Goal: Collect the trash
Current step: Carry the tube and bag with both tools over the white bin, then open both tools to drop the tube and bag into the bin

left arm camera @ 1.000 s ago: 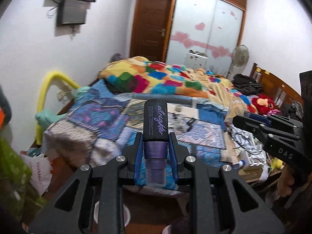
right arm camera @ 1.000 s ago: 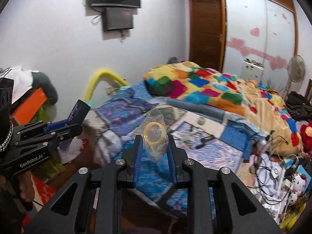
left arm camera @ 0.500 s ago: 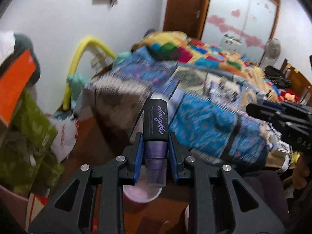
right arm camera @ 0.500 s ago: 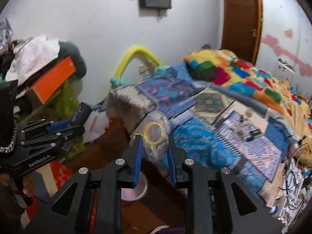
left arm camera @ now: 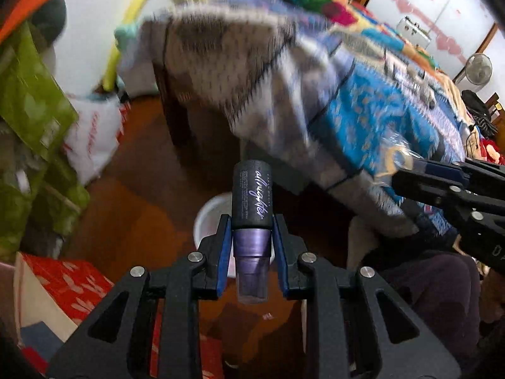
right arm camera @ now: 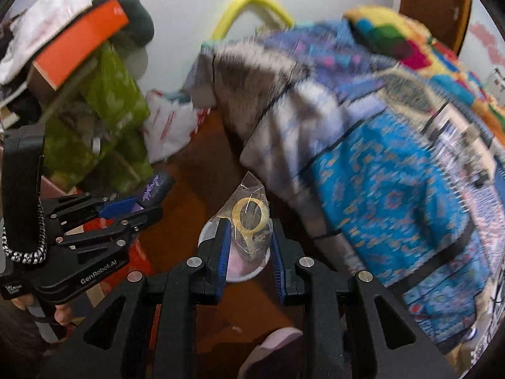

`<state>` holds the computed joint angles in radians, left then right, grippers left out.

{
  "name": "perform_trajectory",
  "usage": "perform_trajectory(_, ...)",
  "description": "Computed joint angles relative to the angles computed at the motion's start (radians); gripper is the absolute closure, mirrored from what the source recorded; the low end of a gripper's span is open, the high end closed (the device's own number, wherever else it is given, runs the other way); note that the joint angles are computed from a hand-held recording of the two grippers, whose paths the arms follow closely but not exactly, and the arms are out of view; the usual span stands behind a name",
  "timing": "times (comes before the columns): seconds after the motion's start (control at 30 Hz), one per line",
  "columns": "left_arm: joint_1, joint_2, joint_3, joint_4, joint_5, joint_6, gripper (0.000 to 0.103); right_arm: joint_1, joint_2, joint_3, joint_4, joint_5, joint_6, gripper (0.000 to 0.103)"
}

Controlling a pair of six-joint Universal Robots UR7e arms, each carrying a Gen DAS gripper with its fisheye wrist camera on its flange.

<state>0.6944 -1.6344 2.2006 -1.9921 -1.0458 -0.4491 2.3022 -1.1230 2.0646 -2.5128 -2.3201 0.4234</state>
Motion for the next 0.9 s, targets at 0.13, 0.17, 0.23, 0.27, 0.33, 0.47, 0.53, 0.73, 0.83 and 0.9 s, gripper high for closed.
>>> perform_trajectory(0.13,0.056,0.044,0.016,0.015,-0.028,-0.015,0.078,-0.061,0.039,0.011,-0.016,0.067,-0.020,0.081)
perform_trajectory(0.17,0.063,0.048,0.020,0.020,-0.030,-0.020,0.078,-0.076,0.049,0.009,-0.018,0.085,-0.028,0.081)
perform_trajectory(0.23,0.086,0.062,0.026,0.021,-0.029,-0.029,0.078,-0.106,0.066,0.009,-0.024,0.114,-0.032,0.081)
perform_trajectory(0.27,0.097,0.068,0.028,0.021,-0.031,-0.036,0.078,-0.121,0.076,0.009,-0.030,0.128,-0.032,0.081)
perform_trajectory(0.33,0.116,0.083,0.026,0.015,-0.033,-0.048,0.078,-0.143,0.093,0.004,-0.035,0.149,-0.036,0.080)
perform_trajectory(0.47,0.140,0.108,0.015,0.014,-0.036,-0.058,0.078,-0.198,0.111,-0.002,-0.057,0.256,-0.058,0.069)
perform_trajectory(0.53,0.152,0.117,0.009,0.016,-0.044,-0.057,0.078,-0.212,0.111,-0.002,-0.073,0.294,-0.044,0.055)
perform_trajectory(0.73,0.170,0.159,-0.012,-0.003,-0.064,-0.038,0.078,-0.201,0.105,0.001,-0.078,0.239,-0.027,0.051)
perform_trajectory(0.83,0.170,0.189,-0.027,-0.010,-0.065,-0.037,0.076,-0.196,0.091,0.003,-0.060,0.203,-0.030,0.051)
perform_trajectory(0.9,0.164,0.206,-0.037,-0.006,-0.046,-0.050,0.068,-0.189,0.078,0.010,-0.057,0.181,-0.025,0.051)
